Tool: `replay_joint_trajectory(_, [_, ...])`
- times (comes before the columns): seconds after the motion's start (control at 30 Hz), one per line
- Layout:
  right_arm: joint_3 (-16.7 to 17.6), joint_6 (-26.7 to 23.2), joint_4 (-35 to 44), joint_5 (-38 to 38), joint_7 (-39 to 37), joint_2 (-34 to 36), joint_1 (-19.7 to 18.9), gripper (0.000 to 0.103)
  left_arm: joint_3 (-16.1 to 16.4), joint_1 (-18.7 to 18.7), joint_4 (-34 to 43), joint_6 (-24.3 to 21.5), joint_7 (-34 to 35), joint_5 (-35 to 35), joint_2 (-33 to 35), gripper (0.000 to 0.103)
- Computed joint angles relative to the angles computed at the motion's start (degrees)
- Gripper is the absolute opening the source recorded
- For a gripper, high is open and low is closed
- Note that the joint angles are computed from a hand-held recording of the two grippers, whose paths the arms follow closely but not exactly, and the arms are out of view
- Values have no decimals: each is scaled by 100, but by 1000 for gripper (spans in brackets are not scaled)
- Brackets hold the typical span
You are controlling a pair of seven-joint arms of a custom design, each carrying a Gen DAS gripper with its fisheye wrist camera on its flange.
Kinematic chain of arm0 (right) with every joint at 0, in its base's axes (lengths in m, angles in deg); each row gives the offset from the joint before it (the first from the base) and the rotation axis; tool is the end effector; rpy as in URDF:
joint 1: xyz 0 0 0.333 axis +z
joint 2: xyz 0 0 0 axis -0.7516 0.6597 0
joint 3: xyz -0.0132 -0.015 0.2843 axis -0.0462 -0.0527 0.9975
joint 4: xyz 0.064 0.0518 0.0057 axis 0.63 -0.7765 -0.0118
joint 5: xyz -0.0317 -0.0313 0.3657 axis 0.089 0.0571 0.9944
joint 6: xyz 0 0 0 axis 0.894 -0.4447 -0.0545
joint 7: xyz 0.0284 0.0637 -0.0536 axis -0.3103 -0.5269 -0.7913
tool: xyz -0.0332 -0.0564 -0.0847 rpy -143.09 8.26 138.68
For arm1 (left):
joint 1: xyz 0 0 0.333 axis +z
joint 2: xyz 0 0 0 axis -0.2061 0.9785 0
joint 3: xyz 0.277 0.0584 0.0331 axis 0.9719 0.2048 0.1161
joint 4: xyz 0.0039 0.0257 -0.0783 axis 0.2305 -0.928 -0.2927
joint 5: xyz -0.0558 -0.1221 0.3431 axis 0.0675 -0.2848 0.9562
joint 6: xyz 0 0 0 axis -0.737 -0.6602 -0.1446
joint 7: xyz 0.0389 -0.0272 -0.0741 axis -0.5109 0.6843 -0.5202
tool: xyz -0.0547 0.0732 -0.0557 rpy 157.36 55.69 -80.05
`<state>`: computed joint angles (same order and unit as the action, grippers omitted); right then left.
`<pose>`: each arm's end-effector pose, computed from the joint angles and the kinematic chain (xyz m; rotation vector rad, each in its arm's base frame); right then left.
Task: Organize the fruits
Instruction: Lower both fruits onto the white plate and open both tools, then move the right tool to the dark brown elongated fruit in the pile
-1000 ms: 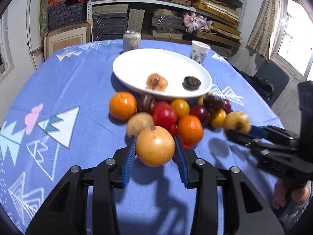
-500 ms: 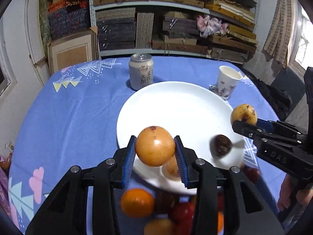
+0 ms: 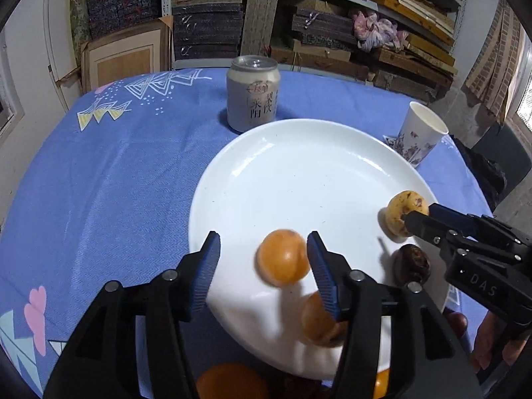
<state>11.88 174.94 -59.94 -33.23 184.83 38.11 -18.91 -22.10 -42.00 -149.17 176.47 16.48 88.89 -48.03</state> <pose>0.6245 0.3816 0.4870 -1.9552 1.5640 -0.3960 0.6145 -0.3974 0.4868 -1.8961 1.8203 -0.7179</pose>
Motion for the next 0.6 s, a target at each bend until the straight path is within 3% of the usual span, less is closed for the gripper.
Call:
replay_joint_trajectory(0.17, [73, 856, -1704, -77, 182, -1195, -15, 47, 14, -90, -1317, 379, -610, 436, -992, 54])
replay_joint_trajectory(0.23, [107, 1214, -2443, -145, 359, -1707, -25, 65, -55, -62, -2103, 629, -1037, 678, -1553, 58])
replay_joint_trajectory(0.3, [74, 1610, -3236, -483, 744, -2255, 34, 69, -116, -64, -2790, 775, -1567, 1072, -2042, 67])
replay_joint_trajectory(0.43, [135, 2058, -4299, -1515, 1673, -3022, 30, 74, -341, -14, -4086, 993, -2666, 1709, -2929, 74])
replay_joint_trajectory(0.53, [248, 2344, -4874, -2605, 2780, -3451, -127, 84, -587, 97, -4590, 1138, -3241, 2049, -3244, 74])
replay_joint_trajectory(0.6, [388, 2425, -5124, -3246, 3448, -3654, -305, 85, -782, 142, -4629, 1059, -3487, 2409, -3266, 74])
